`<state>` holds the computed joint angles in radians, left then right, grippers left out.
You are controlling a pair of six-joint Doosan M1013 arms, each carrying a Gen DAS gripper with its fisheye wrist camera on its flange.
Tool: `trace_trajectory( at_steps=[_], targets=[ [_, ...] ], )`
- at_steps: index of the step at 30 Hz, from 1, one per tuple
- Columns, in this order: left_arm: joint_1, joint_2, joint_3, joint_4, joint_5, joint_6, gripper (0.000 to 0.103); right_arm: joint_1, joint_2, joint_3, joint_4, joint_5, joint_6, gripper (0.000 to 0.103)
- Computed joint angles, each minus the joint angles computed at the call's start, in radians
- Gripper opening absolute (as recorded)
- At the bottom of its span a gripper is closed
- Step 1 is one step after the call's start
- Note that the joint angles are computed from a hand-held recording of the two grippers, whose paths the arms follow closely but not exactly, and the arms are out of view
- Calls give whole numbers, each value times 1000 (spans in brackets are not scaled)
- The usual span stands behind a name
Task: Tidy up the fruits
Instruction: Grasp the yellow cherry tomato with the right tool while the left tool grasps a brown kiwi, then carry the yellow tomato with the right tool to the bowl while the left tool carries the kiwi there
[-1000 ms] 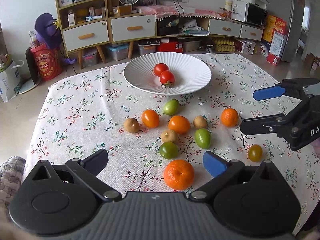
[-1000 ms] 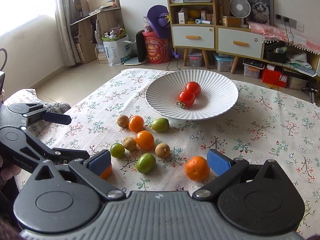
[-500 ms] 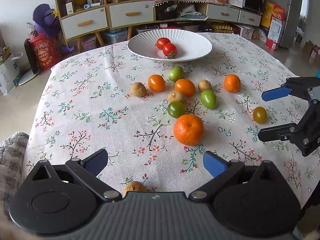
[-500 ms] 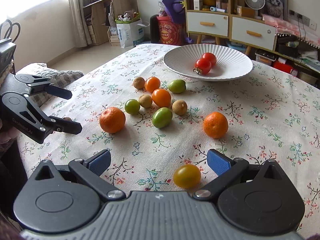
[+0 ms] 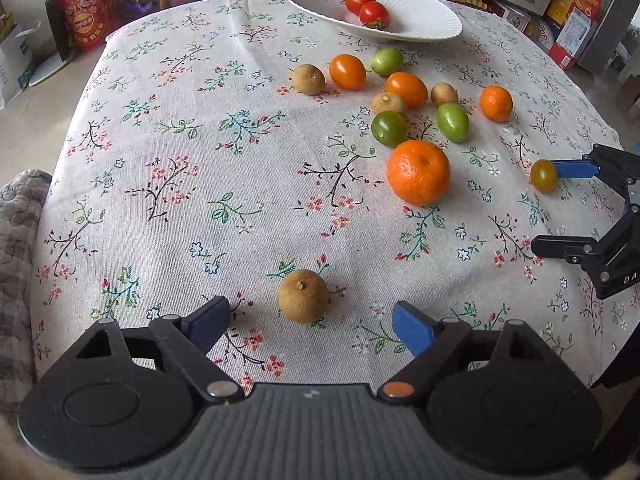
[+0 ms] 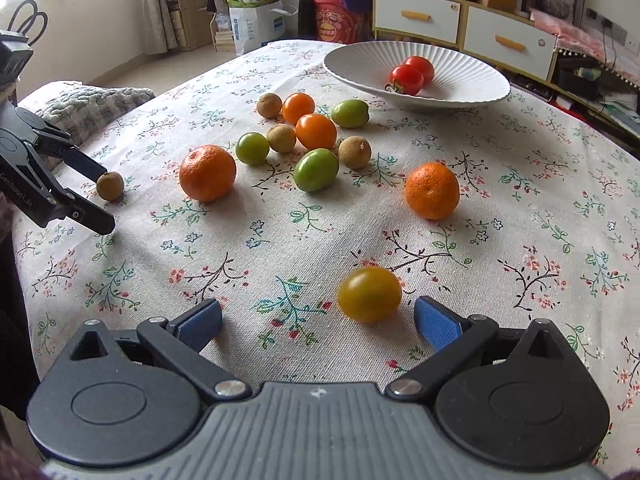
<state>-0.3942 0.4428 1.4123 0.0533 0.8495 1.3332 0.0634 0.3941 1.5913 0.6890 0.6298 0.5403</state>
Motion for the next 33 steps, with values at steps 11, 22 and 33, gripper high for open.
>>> trace_trajectory(
  at_steps=[11, 22, 33],
  targets=[
    [2, -5, -3, -45, -15, 46, 41, -1, 10, -24, -20, 8, 44, 83],
    [-3, -3, -4, -14, -16, 32, 22, -4, 7, -22, 18, 12, -4, 41],
    [-7, -9, 3, 24, -47, -21, 21, 2, 5, -23, 24, -13, -7, 25]
  ],
)
